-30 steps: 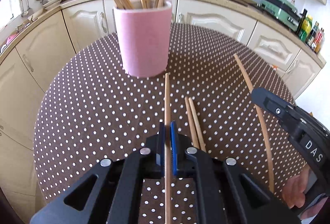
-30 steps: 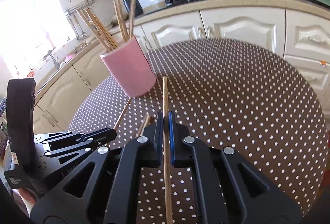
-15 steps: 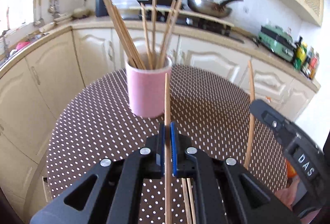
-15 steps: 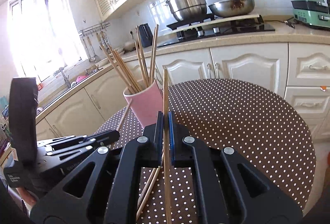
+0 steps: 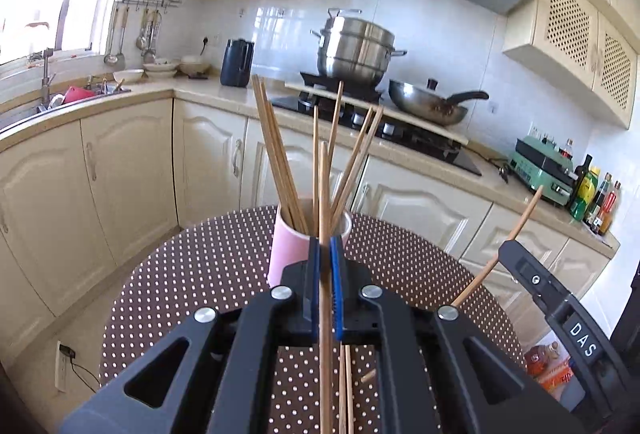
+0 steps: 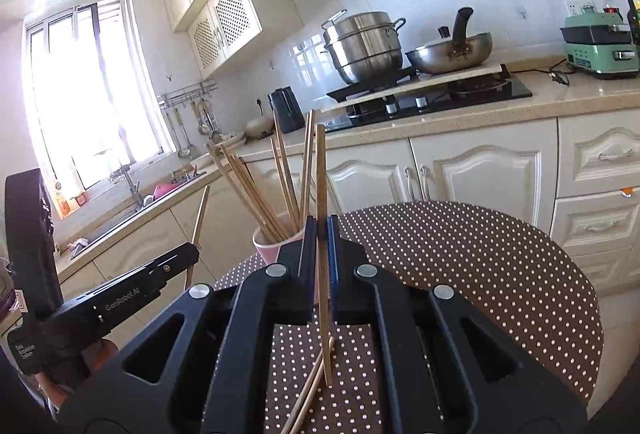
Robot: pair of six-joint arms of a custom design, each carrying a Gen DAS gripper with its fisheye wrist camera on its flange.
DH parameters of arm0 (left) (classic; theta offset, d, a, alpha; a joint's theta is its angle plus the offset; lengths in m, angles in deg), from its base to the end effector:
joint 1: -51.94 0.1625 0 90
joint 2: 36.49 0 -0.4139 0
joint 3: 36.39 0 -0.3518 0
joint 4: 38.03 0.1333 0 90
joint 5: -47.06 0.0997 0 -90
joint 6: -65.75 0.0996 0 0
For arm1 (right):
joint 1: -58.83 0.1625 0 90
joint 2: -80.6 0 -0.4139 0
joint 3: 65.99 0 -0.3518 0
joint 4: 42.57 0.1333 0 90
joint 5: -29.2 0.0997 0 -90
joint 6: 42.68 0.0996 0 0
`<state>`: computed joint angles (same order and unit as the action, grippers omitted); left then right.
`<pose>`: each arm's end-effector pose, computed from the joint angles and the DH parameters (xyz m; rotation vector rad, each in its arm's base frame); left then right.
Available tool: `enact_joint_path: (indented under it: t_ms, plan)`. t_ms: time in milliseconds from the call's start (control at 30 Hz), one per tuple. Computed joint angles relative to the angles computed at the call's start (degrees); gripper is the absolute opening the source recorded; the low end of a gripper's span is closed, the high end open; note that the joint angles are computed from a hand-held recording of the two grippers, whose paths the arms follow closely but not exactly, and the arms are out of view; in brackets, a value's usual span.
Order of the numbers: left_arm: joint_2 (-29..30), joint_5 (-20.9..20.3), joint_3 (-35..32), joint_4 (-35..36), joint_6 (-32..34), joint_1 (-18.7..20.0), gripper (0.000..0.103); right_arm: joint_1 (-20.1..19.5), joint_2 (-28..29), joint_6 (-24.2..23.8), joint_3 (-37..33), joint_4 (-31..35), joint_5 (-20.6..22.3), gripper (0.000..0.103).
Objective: Organize utensils
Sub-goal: 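Lift both held chopsticks upright and carry them toward the pink cup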
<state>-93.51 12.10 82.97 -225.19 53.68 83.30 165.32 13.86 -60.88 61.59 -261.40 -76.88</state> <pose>-0.3177 -0.4453 0.2082 0.5782 2.3181 -1.3138 0.2322 -0.4120 0.2921 0.4958 -2.3523 1.6087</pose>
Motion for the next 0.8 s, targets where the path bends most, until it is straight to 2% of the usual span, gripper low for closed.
enact_joint_path:
  t_ms: [233, 300, 400, 633, 800]
  plan:
    - [1.78, -0.13, -4.70, -2.97, 6.20, -0.01, 0.006, 1.54, 1.14, -0.85, -3.30, -1.21, 0.83, 0.006]
    - [2.13, -2.67, -5.85, -6.58, 9.72, 0.38, 0.006, 2.12, 1.85, -0.83, -4.74, -2.26, 1.00, 0.006]
    - [3.56, -3.06, -7.83, -12.09, 14.83, 0.38, 0.006, 2.77, 2.36, -0.09, -7.12, -1.85, 1.18, 0.006]
    - [6.96, -6.74, -13.52, -24.18, 24.27, 1.58, 0.006, 4.29, 4.83, -2.28, -13.71, -1.50, 2.53, 0.006]
    - [10.44, -7.83, -19.04, -29.91, 29.42, 3.16, 0.006, 4.39, 7.29, -3.41, -18.49, -0.20, 4.00, 0.006]
